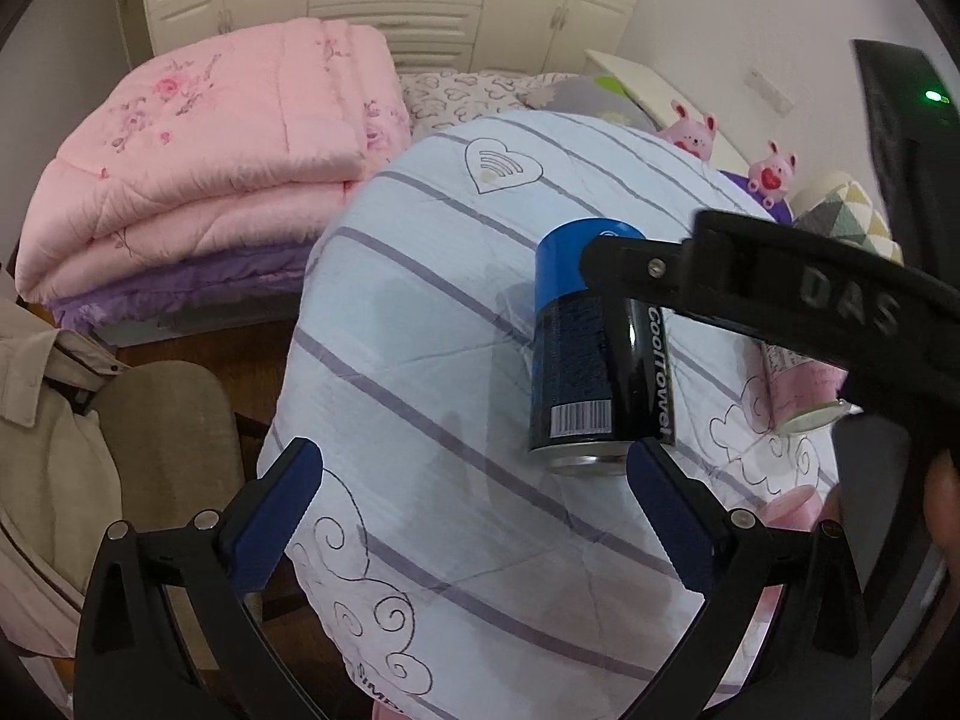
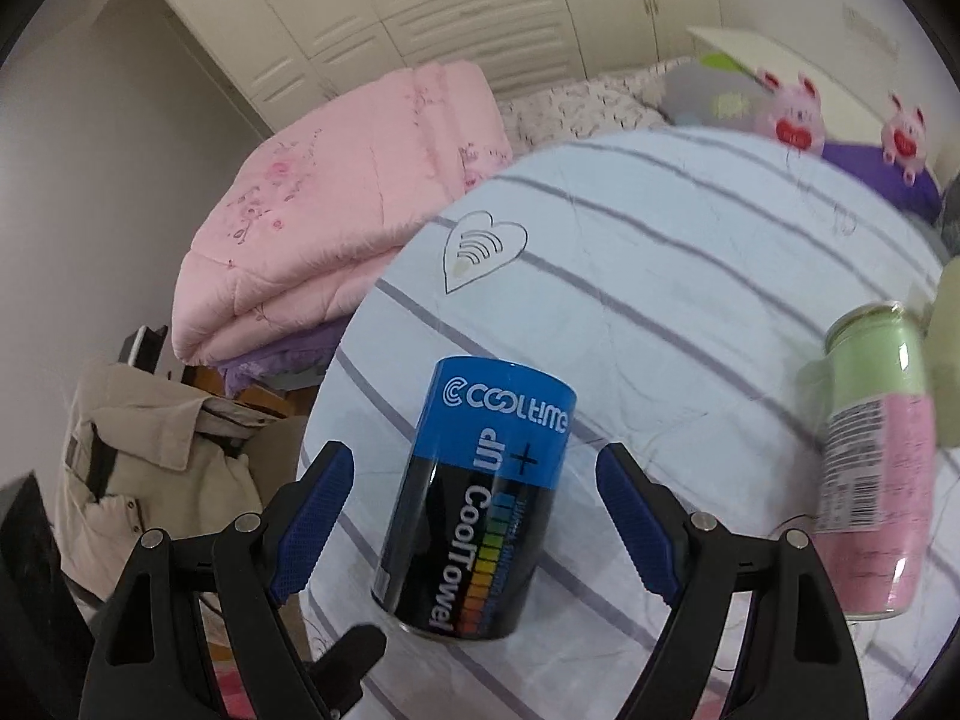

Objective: Flip cup upright
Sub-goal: 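Lift the blue-and-black can with the right tool and rotate it open end up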

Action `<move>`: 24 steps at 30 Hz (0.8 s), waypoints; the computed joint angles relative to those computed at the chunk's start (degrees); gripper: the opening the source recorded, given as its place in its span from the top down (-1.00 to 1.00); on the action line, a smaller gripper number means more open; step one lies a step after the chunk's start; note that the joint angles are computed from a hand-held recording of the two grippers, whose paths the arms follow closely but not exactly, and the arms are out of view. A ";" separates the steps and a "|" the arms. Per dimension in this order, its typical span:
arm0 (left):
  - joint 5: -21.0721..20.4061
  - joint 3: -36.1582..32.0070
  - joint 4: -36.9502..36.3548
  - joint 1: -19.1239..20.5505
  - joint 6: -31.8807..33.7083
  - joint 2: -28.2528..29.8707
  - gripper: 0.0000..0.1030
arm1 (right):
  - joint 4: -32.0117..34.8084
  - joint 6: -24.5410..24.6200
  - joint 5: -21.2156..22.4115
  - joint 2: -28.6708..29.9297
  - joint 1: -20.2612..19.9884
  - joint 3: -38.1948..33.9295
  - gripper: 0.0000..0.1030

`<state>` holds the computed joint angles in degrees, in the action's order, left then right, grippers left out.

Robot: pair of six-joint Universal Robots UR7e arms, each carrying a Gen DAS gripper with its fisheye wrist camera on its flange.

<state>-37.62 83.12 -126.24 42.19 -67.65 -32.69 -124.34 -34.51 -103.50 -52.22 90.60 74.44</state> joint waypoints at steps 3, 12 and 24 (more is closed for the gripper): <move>-0.15 -0.05 -0.09 0.31 0.27 -0.02 -0.99 | 2.49 2.39 -0.97 1.30 -0.17 -1.89 -0.64; -0.54 -0.56 -1.32 0.71 1.82 0.53 -0.99 | 8.77 6.19 -1.06 4.03 -0.91 -5.58 -0.64; -0.77 -1.71 -1.07 0.67 2.58 1.38 -0.99 | 12.77 6.03 1.82 5.88 -1.94 -8.23 -0.55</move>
<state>-38.39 81.41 -127.31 42.86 -65.07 -31.31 -111.57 -28.48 -101.68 -46.34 88.66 66.21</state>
